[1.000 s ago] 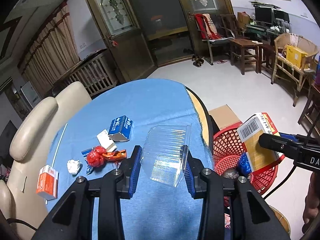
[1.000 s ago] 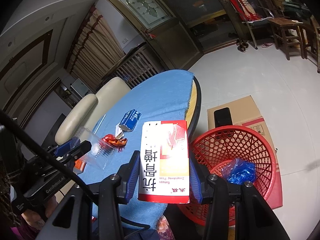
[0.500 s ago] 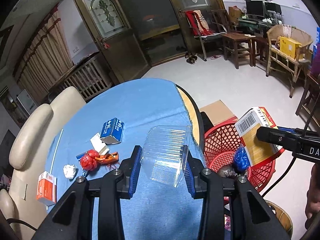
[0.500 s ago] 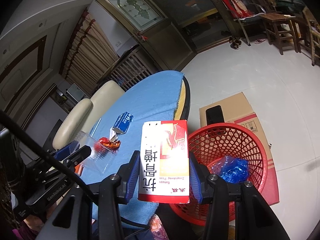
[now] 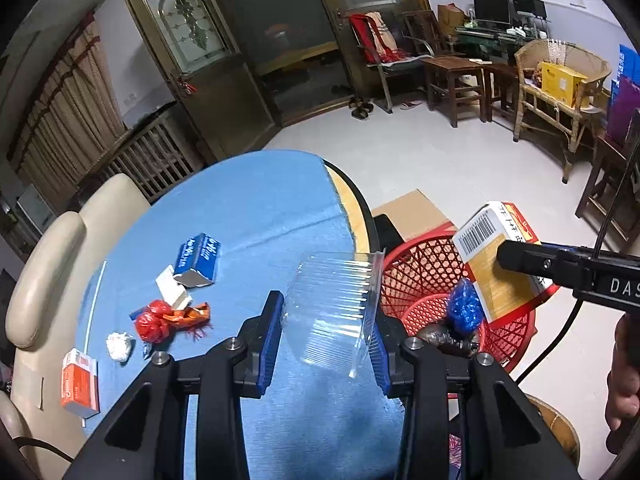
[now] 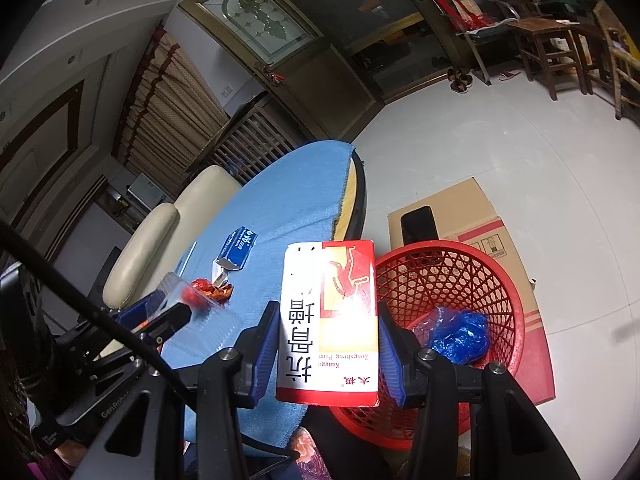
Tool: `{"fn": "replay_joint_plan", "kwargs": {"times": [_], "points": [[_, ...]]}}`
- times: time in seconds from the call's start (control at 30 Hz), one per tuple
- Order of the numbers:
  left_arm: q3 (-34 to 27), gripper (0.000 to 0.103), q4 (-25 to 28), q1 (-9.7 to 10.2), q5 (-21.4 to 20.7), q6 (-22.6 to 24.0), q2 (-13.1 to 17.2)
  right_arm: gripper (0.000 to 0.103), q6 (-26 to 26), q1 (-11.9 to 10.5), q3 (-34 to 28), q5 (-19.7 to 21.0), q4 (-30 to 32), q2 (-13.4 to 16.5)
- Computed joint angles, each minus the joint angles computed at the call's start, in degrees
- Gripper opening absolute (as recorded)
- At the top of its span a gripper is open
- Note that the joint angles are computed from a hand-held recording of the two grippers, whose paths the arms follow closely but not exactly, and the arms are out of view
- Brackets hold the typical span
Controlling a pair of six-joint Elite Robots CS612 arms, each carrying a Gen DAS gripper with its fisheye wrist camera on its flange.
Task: Collect trash
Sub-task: 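Carry the box over the wastebasket and open the right tool to drop it, then lift the right tool away from the wastebasket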
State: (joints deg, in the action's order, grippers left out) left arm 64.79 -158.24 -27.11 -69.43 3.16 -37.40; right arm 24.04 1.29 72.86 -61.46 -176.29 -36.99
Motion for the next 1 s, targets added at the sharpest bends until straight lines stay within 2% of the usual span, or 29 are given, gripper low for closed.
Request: {"fn": "replay_joint_plan", "kwargs": {"times": [0.23,0.37,0.4,0.47,1.0], "points": [[-1.59,0.041,4.07,0.88,-7.07,-1.63,0.64,0.05,1.41,-0.35,0.13,-0.73,0.96,0.06],[-1.94,0.041,5.0,1.06,-9.09,-2.34,0.93,0.053,2.28,-0.56,0.09,-0.9,1.98,0.0],[-1.92,0.041,5.03,1.11,-9.31,-2.44,0.95,0.058,2.62,-0.67,0.03,-0.65,2.17,0.06],[-1.88,0.041,5.01,1.2,-9.14,-2.75,0.96,0.06,3.6,-0.81,0.05,-0.31,1.79,0.17],[-0.16,0.041,3.42,2.36,-8.16,-5.46,0.2,0.06,3.21,-0.37,-0.43,-1.54,2.0,0.41]]}}
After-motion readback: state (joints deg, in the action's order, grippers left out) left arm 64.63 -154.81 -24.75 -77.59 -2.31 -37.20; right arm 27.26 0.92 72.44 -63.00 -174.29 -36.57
